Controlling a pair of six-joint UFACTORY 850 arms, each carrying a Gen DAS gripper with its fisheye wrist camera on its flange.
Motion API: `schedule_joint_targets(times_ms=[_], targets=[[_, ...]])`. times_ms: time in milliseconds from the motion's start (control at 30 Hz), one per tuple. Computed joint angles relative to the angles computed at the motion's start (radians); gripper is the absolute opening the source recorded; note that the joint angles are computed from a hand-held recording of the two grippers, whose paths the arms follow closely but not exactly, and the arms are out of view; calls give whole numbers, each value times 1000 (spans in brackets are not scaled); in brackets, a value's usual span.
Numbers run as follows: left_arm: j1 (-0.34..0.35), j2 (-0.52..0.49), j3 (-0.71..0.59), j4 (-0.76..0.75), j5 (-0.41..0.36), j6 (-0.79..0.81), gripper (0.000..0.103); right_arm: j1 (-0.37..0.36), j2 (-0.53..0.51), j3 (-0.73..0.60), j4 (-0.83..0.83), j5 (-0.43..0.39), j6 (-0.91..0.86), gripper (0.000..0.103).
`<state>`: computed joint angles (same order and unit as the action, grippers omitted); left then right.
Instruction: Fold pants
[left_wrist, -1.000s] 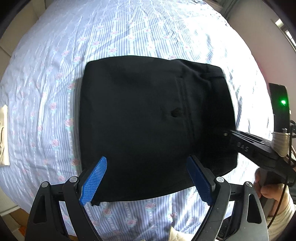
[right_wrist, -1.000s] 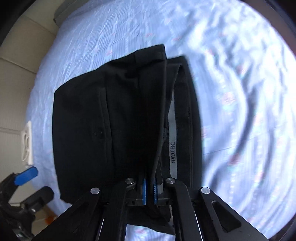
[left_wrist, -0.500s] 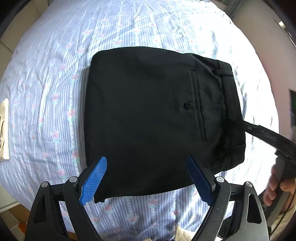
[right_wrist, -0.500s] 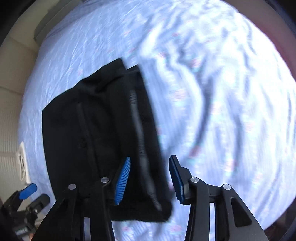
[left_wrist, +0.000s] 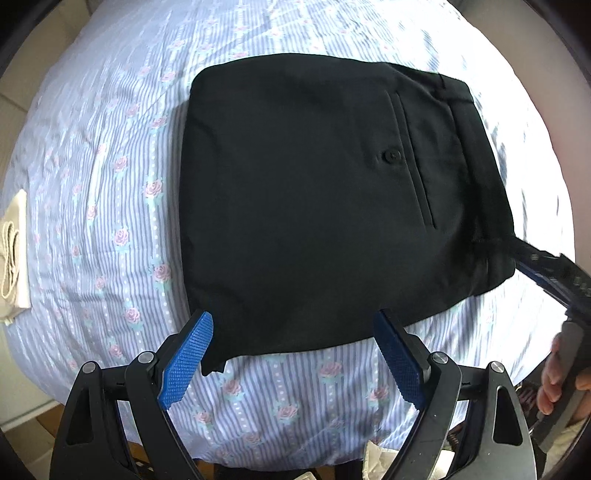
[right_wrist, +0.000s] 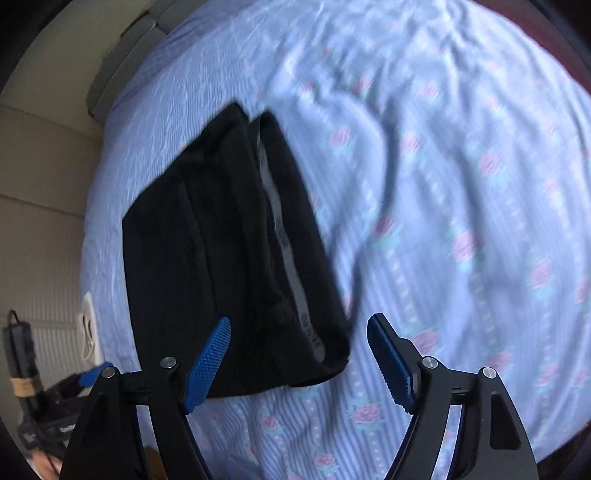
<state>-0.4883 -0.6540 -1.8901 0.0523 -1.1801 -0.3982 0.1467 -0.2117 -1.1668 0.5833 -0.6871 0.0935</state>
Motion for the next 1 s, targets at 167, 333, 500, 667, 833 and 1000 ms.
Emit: schedule_joint_targets(times_ms=[167, 333, 500, 667, 833, 1000], targets=[[-18, -10, -19, 17, -13, 13, 89, -15, -5, 74, 228, 24, -142, 77], [-32, -34, -51, 30, -39, 5, 90, -45, -27, 112, 364, 16, -241, 77], [-40, -68, -92, 23, -63, 11, 90, -71, -53, 125, 455, -9, -350, 83], [-46, -88, -120, 20, -76, 20, 90, -46, -95, 74, 372, -8, -327, 91], [-50, -96, -133, 30, -80, 20, 90, -60, -70, 93, 415, -24, -389, 75], [-46, -100, -138, 25, -84, -1, 90, -87, -40, 112, 547, -70, -479, 66]])
